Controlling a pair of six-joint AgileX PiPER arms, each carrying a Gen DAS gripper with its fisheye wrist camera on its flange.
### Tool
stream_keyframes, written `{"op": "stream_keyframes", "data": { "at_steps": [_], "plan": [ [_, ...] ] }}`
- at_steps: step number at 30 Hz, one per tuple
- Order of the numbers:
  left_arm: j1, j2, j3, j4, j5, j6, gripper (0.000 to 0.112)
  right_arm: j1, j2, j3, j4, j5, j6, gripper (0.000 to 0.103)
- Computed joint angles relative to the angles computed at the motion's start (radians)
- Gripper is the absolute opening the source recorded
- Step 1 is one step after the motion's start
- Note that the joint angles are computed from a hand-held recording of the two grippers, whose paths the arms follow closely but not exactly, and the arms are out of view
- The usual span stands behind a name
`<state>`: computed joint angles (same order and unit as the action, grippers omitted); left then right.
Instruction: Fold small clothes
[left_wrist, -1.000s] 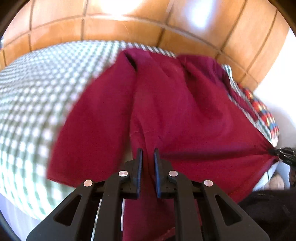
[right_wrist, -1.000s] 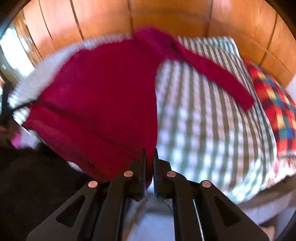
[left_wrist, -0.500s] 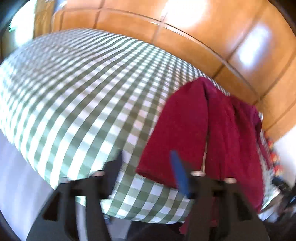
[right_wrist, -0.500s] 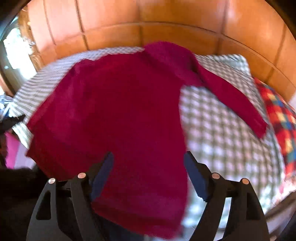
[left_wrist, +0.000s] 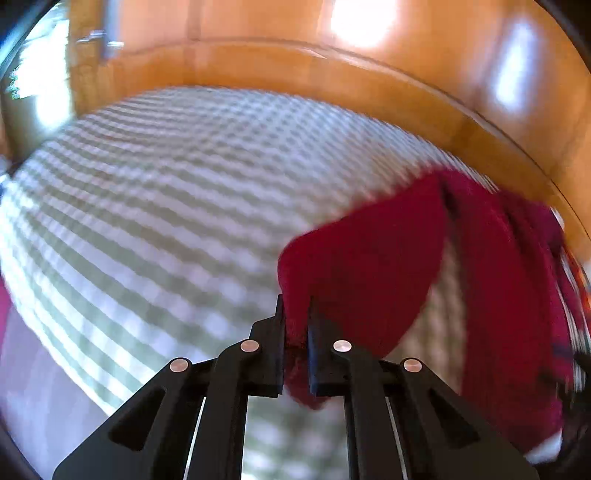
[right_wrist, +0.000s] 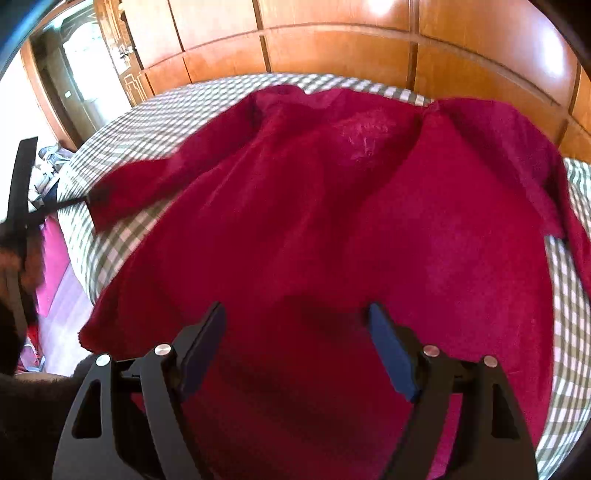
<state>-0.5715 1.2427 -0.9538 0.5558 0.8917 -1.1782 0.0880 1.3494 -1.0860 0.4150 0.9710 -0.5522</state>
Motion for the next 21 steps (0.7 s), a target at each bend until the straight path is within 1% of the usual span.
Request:
{"op": "stream_keyframes", "data": {
  "at_steps": [2,4,8,10,12,13,14,15,16,18,19,20,21],
  "plan": [
    [0.131,0.021,-0.069,0.035,0.044,0.076,0.008,-0.026,0.018,0.007,0.011,0.006,-0.018,0.078],
    [0.250,0.062,-0.152,0.032,0.056,0.182,0.008,-0.031,0.020,0.021,0.025,-0.006,-0.025,0.079],
    [0.335,0.226,-0.378,0.129,0.143,0.286,0.008,-0.032,0.020,0.041,0.042,-0.032,-0.034,0.082],
    [0.357,0.338,-0.525,0.188,0.194,0.318,0.008,-0.032,0.026,0.046,0.046,-0.043,-0.042,0.084],
    [0.404,0.444,-0.650,0.231,0.219,0.345,0.008,-0.034,0.034,0.043,0.051,-0.044,-0.044,0.085],
    [0.427,0.484,-0.698,0.229,0.229,0.356,0.008,-0.033,0.037,0.044,0.053,-0.049,-0.044,0.085],
    [0.446,0.513,-0.728,0.226,0.217,0.349,0.008,-0.031,0.039,0.044,0.053,-0.053,-0.043,0.086],
    [0.468,0.553,-0.774,0.190,0.203,0.364,0.008,-0.029,0.039,0.046,0.051,-0.058,-0.042,0.086],
    [0.480,0.571,-0.780,0.171,0.182,0.368,0.009,-0.028,0.038,0.049,0.050,-0.061,-0.041,0.087],
    [0.477,0.585,-0.758,0.161,0.153,0.354,0.017,-0.022,0.035,0.056,0.047,-0.070,-0.039,0.088],
    [0.475,0.581,-0.734,0.162,0.132,0.342,0.033,-0.021,0.033,0.057,0.046,-0.070,-0.037,0.088],
    [0.468,0.548,-0.672,0.165,0.096,0.318,0.059,-0.019,0.032,0.054,0.045,-0.068,-0.034,0.089],
    [0.455,0.502,-0.609,0.159,0.057,0.294,0.068,-0.017,0.032,0.055,0.044,-0.070,-0.031,0.090]
  ]
}}
